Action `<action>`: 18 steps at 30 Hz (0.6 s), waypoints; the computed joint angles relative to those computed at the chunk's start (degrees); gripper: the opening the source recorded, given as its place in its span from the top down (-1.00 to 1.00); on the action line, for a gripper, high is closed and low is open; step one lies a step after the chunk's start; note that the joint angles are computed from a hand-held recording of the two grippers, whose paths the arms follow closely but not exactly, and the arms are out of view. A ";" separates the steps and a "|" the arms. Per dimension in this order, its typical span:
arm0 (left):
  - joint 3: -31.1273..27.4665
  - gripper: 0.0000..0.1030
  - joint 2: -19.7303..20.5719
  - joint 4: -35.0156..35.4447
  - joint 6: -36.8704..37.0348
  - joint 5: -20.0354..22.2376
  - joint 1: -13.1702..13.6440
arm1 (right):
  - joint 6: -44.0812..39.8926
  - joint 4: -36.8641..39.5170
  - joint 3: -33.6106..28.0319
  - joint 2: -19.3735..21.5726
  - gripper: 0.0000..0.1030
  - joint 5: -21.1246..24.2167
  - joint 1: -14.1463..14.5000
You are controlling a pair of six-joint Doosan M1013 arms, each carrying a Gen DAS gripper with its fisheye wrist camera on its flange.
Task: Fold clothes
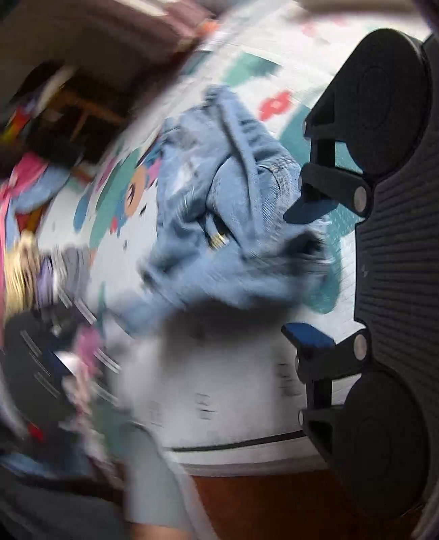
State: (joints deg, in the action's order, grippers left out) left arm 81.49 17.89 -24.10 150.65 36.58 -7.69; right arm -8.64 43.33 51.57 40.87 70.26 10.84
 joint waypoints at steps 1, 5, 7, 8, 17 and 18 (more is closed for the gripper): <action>-0.71 0.66 0.32 -0.97 -0.98 0.00 0.60 | -3.87 0.15 1.79 -0.81 -0.30 -2.26 0.11; -2.49 0.66 1.02 -3.47 -2.32 1.62 1.70 | -17.71 3.84 6.33 -2.50 -0.35 -10.15 0.59; -2.39 0.66 0.96 -2.78 -1.21 2.82 1.43 | -21.07 5.20 6.43 -2.24 -0.32 -11.83 0.87; -2.29 0.66 0.91 -2.26 -0.56 3.46 1.23 | -20.72 5.04 5.51 -1.75 -0.23 -11.24 0.98; -0.51 0.71 0.00 -3.38 4.19 14.33 -0.38 | -11.92 0.54 -1.78 0.09 0.60 1.83 0.11; -0.74 0.71 0.07 -4.40 4.72 16.85 -0.40 | -11.31 -0.34 -1.82 -0.25 0.60 4.26 -0.14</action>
State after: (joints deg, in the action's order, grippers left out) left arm 80.75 17.95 -28.50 155.37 53.43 -8.09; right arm -19.95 42.99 49.74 40.62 74.53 10.71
